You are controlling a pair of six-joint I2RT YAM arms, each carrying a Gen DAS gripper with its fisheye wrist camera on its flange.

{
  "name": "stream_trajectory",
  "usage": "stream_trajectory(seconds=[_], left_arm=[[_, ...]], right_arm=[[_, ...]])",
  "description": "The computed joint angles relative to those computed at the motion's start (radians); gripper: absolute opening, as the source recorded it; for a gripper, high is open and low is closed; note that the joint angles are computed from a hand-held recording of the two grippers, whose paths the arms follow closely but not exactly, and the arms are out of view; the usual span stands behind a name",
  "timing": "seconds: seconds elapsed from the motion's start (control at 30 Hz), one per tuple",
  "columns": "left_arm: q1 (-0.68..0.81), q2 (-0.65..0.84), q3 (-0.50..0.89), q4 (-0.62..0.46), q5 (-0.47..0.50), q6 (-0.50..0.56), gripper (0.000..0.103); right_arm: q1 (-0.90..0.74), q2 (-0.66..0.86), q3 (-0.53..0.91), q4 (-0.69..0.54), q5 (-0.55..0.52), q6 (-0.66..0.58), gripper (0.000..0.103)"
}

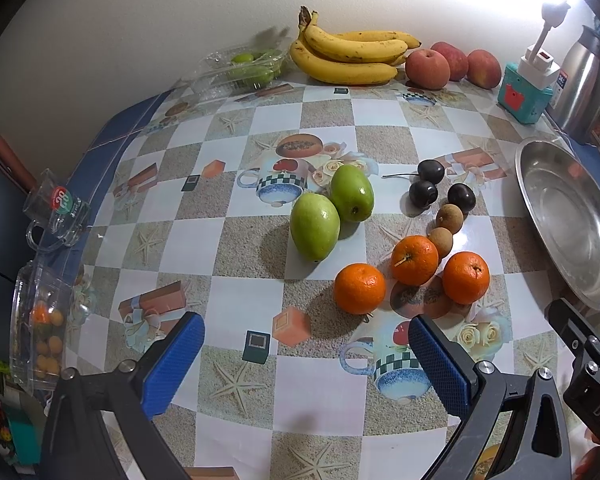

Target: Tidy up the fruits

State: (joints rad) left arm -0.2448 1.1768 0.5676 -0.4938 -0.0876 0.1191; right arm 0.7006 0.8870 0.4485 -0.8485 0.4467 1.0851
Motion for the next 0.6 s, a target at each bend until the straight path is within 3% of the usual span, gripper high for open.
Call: stream_trajectory(seconds=[0.6], left_arm=[[0.005, -0.01, 0.003, -0.006, 0.012, -0.006, 0.103]], right_arm=[[0.004, 0.005, 0.008, -0.007, 0.0, 0.002, 0.092]])
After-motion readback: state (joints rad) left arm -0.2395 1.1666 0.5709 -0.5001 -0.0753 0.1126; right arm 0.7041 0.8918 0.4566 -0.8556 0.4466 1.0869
